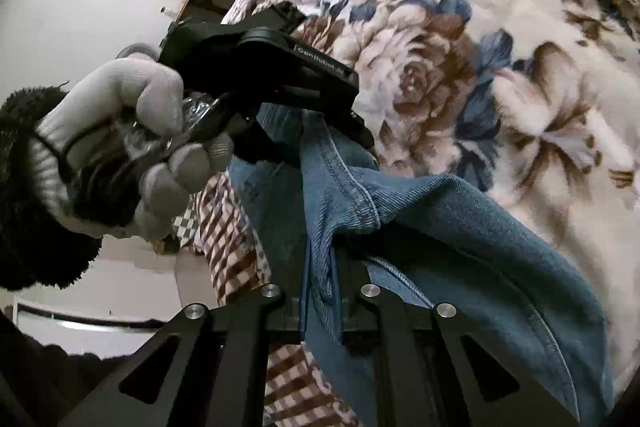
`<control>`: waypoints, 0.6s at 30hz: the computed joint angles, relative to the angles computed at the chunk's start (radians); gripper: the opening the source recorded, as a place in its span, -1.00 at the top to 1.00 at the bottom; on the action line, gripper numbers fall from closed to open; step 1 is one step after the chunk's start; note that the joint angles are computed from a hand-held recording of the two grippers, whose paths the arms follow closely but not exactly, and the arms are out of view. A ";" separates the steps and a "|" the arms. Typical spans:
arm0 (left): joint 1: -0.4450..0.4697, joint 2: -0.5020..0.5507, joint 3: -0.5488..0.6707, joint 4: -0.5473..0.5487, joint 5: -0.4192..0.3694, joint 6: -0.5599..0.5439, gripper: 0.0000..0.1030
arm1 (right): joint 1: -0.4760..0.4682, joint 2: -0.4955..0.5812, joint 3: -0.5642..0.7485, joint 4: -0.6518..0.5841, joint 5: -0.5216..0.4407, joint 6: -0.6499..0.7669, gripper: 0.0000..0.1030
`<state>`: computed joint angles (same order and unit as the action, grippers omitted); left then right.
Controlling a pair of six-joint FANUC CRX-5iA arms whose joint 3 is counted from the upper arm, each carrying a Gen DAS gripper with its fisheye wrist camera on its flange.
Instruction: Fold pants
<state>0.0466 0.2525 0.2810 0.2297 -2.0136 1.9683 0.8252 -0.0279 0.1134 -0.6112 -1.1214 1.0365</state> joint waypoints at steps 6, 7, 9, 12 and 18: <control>-0.006 -0.053 -0.004 0.013 0.019 -0.086 0.35 | -0.120 0.031 0.007 -0.164 -0.037 0.117 0.11; -0.001 -0.060 -0.014 0.023 0.021 -0.082 0.35 | -0.124 0.044 0.019 -0.157 -0.043 0.113 -0.06; 0.015 -0.080 -0.040 0.038 0.027 -0.082 0.35 | -0.151 0.088 0.056 -0.193 -0.079 0.147 -0.30; 0.051 -0.104 -0.073 0.052 0.027 -0.105 0.35 | -0.181 0.174 0.134 -0.269 -0.174 0.219 -0.31; 0.106 -0.094 -0.090 0.101 0.025 -0.154 0.33 | -0.234 0.338 0.196 -0.506 -0.265 0.322 -0.65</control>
<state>0.1526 0.1590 0.1915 0.3303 -1.9884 1.8140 0.5910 0.3104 0.3099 -1.1170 -1.3866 1.3589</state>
